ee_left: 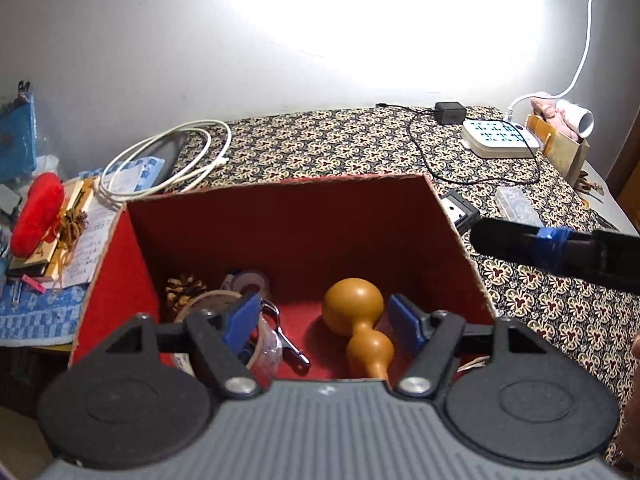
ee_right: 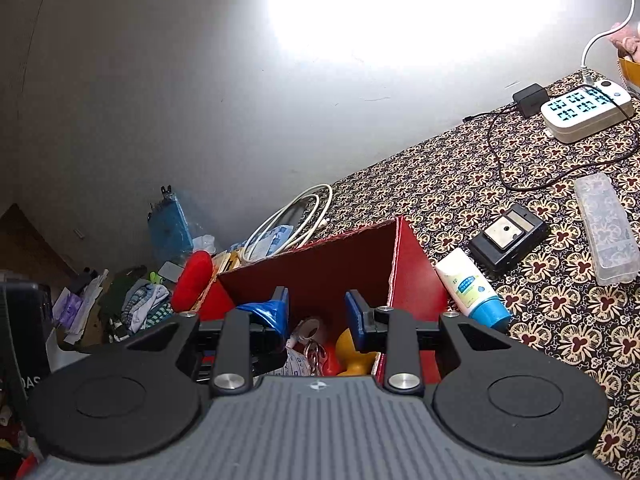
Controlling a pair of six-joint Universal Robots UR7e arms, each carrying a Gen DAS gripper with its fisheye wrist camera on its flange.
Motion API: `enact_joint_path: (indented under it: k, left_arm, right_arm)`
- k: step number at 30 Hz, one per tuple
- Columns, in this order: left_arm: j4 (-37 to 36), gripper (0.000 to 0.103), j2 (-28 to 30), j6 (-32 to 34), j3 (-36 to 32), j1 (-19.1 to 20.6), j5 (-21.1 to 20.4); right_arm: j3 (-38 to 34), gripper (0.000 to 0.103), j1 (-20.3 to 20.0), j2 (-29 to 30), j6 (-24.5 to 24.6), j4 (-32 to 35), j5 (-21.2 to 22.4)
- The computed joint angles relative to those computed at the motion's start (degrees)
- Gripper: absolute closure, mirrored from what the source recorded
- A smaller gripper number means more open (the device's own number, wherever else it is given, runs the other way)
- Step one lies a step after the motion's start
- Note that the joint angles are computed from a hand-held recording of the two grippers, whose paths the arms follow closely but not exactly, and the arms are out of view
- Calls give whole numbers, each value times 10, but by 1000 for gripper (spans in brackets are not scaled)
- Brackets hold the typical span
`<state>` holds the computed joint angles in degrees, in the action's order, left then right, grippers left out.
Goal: Organize rigid objects
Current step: 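Open the right gripper and withdraw it from the red box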
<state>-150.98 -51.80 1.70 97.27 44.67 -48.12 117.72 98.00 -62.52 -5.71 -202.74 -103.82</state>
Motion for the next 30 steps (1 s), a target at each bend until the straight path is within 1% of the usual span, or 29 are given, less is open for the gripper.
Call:
enact_joint_path:
  k: [5, 9, 14, 18, 23, 30]
  left_arm:
    - [-6, 32, 1, -39, 6, -21, 14]
    - [-21, 30, 7, -49, 13, -40, 25]
    - [-19, 30, 22, -69, 16, -60, 29]
    - [-19, 29, 36, -82, 12, -74, 21]
    - [-26, 27, 61, -83, 5, -89, 6]
    - [24, 26, 110, -118, -34, -101, 1]
  right_arm:
    - [18, 89, -18, -39, -16, 31, 27]
    - [35, 89, -39, -71, -19, 51, 52]
    - [55, 89, -68, -112, -21, 72, 73]
    - [71, 89, -95, -146, -27, 98, 88]
    - [84, 89, -130, -183, -29, 124, 98]
    - [91, 88, -175, -225, -25, 159, 111]
